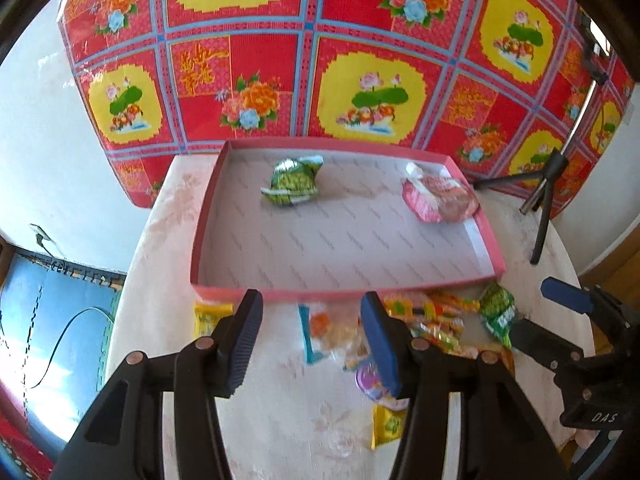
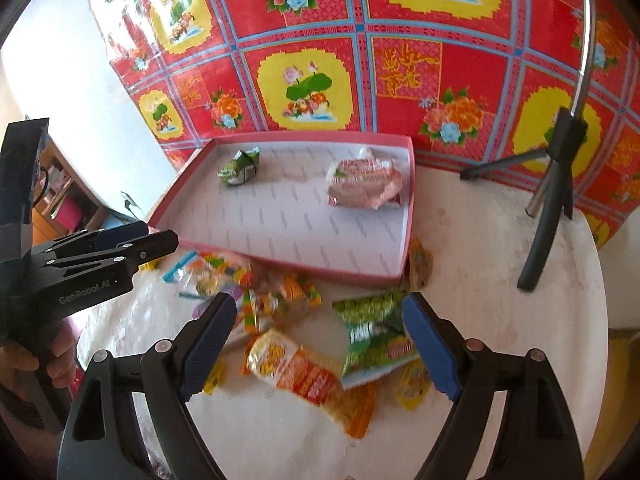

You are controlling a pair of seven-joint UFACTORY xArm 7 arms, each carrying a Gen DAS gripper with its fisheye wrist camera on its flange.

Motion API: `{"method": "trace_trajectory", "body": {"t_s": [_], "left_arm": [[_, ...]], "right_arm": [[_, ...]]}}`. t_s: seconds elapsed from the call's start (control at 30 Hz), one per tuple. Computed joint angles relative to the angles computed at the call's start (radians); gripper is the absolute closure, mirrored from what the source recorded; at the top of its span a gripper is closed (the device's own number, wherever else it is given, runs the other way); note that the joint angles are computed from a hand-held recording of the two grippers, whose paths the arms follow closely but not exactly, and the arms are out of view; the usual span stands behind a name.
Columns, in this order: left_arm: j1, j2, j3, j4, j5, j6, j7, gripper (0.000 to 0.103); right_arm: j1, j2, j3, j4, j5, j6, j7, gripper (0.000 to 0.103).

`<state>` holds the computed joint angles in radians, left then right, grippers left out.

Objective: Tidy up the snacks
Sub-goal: 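Withdraw both open tools from the tray back over the snacks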

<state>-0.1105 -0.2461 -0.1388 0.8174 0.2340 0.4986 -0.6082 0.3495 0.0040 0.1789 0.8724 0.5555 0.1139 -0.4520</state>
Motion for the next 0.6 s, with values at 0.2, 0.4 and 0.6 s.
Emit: {"method": "trace_trajectory", "body": {"t_s": [0.2, 0.4, 0.6], "left_arm": [[-0.021, -0.033, 0.001, -0.045, -0.047, 0.005, 0.016, 0.049], [-0.046, -0.045, 0.003, -0.079, -0.098, 0.005, 0.043, 0.049], [-0.071, -0.031, 0.002, -0.103, -0.146, -0.024, 0.073, 0.049]], "right_arm": [[0.007, -0.03, -0.011, -0.052, 0.007, 0.0, 0.001, 0.016], [0.017, -0.052, -0.032, -0.096, -0.009, 0.002, 0.019, 0.016], [0.031, -0.061, -0.056, -0.126, 0.064, 0.011, -0.025, 0.016]]}}
